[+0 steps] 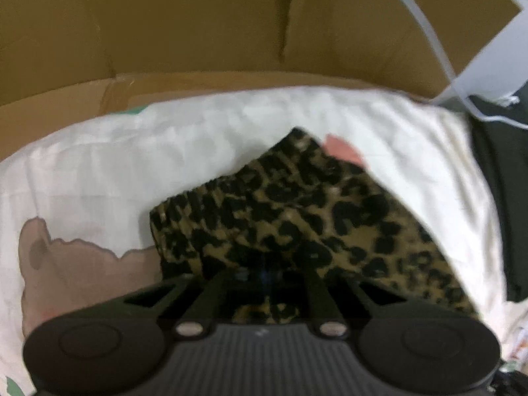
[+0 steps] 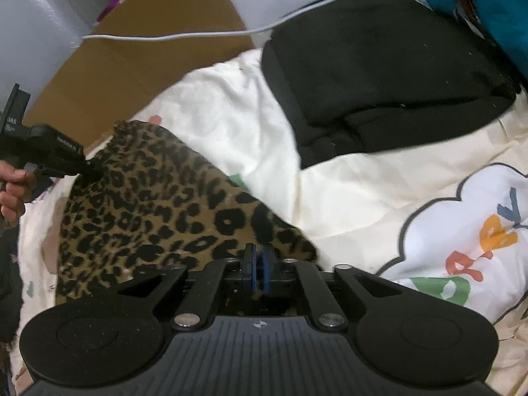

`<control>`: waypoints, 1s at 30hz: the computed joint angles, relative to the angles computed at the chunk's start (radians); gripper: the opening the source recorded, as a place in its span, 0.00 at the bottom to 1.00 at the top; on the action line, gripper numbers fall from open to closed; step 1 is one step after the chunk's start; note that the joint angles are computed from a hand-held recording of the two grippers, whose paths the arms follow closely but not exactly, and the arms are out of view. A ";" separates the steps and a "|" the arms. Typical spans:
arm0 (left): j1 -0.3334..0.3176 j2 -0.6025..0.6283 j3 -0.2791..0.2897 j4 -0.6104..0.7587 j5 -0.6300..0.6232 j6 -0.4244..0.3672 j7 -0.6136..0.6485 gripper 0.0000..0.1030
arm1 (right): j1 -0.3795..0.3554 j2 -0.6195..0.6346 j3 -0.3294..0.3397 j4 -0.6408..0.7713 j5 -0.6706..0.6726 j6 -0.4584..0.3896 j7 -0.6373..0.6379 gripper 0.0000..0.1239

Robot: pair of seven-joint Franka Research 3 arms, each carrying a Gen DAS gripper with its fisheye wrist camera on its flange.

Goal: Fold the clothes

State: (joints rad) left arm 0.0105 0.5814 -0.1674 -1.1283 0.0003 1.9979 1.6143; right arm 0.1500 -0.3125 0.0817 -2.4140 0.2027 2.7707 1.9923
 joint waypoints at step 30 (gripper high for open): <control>-0.045 -0.013 -0.018 -0.052 -0.038 0.082 -0.027 0.03 | -0.018 0.019 0.010 0.024 -0.096 -0.036 0.034 0.06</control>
